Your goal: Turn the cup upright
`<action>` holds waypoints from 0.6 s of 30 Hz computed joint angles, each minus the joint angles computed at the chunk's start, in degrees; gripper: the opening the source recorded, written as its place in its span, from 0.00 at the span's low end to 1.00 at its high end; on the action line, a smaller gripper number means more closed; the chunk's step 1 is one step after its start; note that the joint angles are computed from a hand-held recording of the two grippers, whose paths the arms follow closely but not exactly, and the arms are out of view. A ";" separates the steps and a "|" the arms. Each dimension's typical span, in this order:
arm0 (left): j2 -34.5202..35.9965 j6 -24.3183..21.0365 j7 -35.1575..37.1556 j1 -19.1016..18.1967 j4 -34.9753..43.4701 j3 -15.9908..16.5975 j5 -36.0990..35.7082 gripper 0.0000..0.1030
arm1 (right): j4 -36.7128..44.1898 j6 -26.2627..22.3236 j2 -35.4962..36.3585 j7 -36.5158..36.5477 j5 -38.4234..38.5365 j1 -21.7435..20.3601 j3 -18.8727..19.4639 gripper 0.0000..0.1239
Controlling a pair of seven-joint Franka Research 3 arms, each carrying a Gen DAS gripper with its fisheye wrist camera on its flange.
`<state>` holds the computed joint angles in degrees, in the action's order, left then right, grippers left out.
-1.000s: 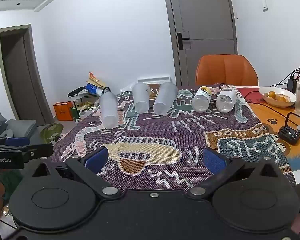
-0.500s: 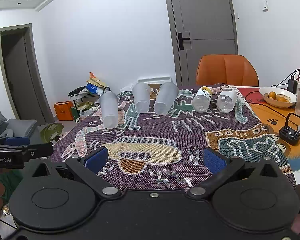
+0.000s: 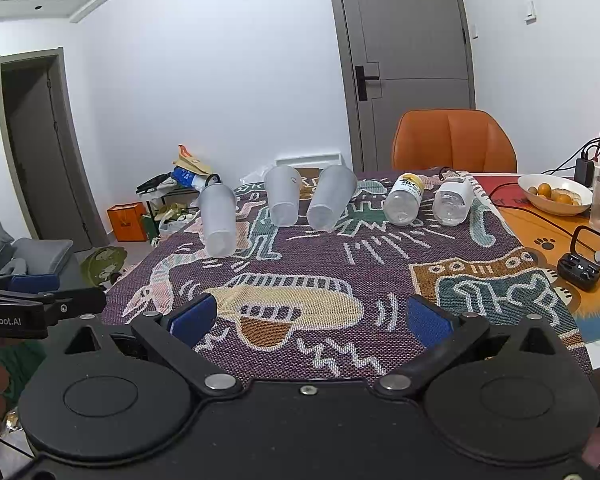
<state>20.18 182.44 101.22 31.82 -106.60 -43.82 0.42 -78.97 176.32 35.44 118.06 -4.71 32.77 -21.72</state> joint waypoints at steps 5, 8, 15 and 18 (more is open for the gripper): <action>0.04 -0.05 -0.02 0.04 0.06 -0.04 0.04 1.00 | 0.03 -0.05 0.02 -0.02 0.07 0.06 -0.07 0.83; 0.00 -0.10 -0.02 0.08 0.03 -0.09 -0.01 1.00 | 0.05 -0.13 0.01 -0.01 0.10 0.10 -0.12 0.83; 0.05 -0.02 -0.02 0.16 0.02 -0.15 0.07 1.00 | 0.11 -0.11 0.00 0.00 0.02 -0.01 0.00 0.83; 0.03 -0.07 -0.08 0.13 0.03 -0.10 0.10 1.00 | 0.12 -0.17 -0.02 -0.02 0.00 -0.02 0.02 0.83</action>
<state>20.21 182.36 101.14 31.95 -106.57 -43.92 0.52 -78.86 176.15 35.42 118.04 -4.71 32.75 -21.70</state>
